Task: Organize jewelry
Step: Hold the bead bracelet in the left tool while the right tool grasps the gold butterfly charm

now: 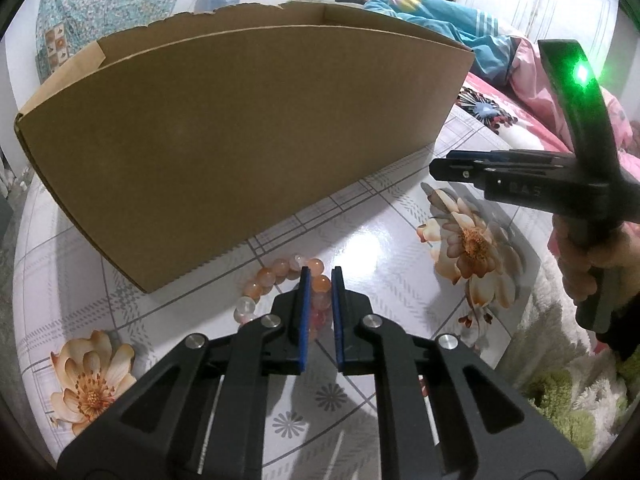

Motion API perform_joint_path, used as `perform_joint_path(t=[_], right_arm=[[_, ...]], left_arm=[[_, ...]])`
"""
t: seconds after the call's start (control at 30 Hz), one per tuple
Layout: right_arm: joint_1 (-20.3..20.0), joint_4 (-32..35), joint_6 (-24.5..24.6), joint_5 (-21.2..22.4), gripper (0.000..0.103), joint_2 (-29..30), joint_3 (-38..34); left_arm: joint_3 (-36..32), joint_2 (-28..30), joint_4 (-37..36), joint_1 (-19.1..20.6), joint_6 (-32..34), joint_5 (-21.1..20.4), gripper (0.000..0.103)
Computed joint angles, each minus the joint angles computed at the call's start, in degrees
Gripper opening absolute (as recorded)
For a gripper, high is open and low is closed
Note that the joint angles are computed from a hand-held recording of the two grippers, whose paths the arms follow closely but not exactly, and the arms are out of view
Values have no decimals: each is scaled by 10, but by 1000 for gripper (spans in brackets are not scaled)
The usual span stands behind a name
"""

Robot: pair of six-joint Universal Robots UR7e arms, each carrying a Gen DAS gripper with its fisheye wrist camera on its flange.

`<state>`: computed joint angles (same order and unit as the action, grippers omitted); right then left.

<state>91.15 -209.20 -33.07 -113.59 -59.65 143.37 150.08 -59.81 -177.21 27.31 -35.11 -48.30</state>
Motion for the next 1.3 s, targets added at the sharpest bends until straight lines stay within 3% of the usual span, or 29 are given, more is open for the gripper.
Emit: perform_joint_path(t=[0.27,0.43,1.3], right_arm=[[4,-27,-21,-16,19,23,-5],[8,-15,-21,-19,7,20,-5],[9,20,8,-21,7,6,-12]], left_arm=[[1,2,-2,-2,-3,1,9],[2,1,-2,-3,-5,-1,9],[4,-6,-1,-2,-10,-6,9]])
